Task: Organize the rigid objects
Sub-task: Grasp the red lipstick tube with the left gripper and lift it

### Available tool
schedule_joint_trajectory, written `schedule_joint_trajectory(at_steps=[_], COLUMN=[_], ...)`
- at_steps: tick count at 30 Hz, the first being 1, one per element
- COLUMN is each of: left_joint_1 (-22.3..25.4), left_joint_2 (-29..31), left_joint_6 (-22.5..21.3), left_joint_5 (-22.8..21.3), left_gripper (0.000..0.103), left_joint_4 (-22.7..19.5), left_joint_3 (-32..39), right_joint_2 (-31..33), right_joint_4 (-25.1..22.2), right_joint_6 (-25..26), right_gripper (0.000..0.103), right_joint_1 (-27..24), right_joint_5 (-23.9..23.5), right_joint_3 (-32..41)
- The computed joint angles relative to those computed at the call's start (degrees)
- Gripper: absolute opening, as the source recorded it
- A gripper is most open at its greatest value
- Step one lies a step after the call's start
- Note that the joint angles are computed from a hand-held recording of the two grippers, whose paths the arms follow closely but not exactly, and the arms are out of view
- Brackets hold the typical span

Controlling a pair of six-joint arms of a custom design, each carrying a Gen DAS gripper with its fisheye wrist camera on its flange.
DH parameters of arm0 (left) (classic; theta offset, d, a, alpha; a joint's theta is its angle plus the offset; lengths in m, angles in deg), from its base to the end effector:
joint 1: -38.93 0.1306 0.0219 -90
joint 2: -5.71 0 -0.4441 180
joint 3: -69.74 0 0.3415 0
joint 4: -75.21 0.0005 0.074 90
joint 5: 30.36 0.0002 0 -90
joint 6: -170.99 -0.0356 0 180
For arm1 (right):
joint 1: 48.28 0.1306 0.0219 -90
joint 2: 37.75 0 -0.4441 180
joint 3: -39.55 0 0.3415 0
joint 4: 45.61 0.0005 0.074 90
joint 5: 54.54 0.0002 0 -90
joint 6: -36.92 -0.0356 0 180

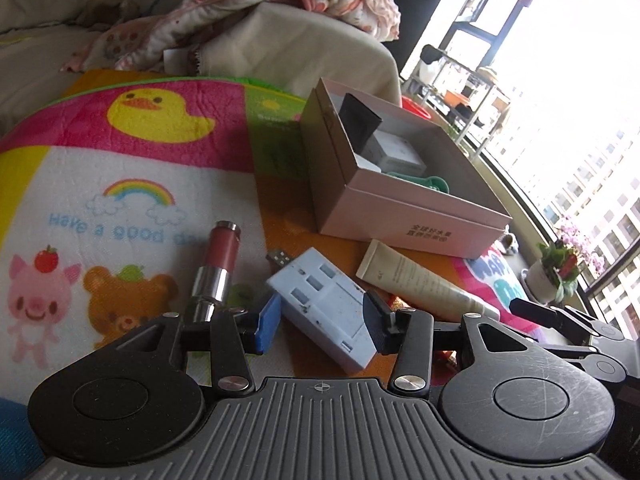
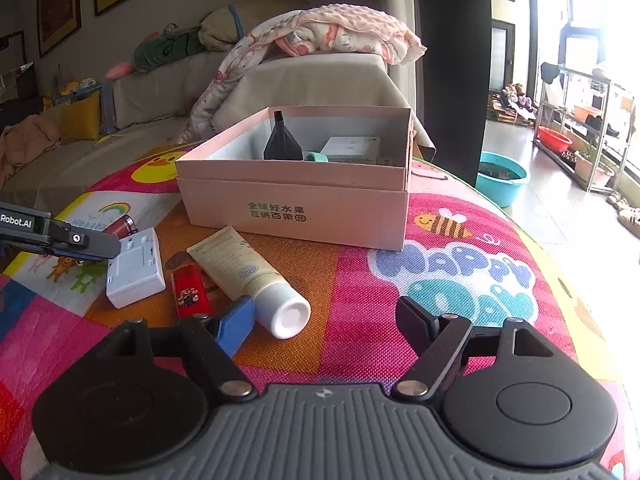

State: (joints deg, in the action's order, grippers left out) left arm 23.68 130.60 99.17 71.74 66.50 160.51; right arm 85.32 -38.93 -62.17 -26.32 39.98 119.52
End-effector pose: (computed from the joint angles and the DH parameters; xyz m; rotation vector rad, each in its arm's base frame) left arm 0.6137 -0.1756 0.2292 0.0488 2.3590 -0.5352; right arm 0.5592 0.2219 0.2043 -0.2041 2.2031 0.2148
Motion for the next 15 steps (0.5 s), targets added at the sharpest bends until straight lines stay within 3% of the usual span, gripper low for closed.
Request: schedule_joint_trajectory(at_steps=[10, 15], left_joint_1=[-3.6, -4.9], left_joint_2=[4.2, 3.9], left_joint_6=[-4.5, -8.7], left_joint_5=[-6.3, -9.3], left_gripper=[0.051, 0.052], left_joint_4=[-5.3, -2.9], left_joint_3=[8.3, 7.0], right_joint_2=[0.2, 0.2], right_joint_4=[-0.4, 0.0], right_joint_6=[-0.8, -1.7], right_gripper=[0.078, 0.078], right_joint_1=[-0.1, -0.3], right_joint_5=[-0.4, -0.5], right_joint_3=[0.1, -0.1])
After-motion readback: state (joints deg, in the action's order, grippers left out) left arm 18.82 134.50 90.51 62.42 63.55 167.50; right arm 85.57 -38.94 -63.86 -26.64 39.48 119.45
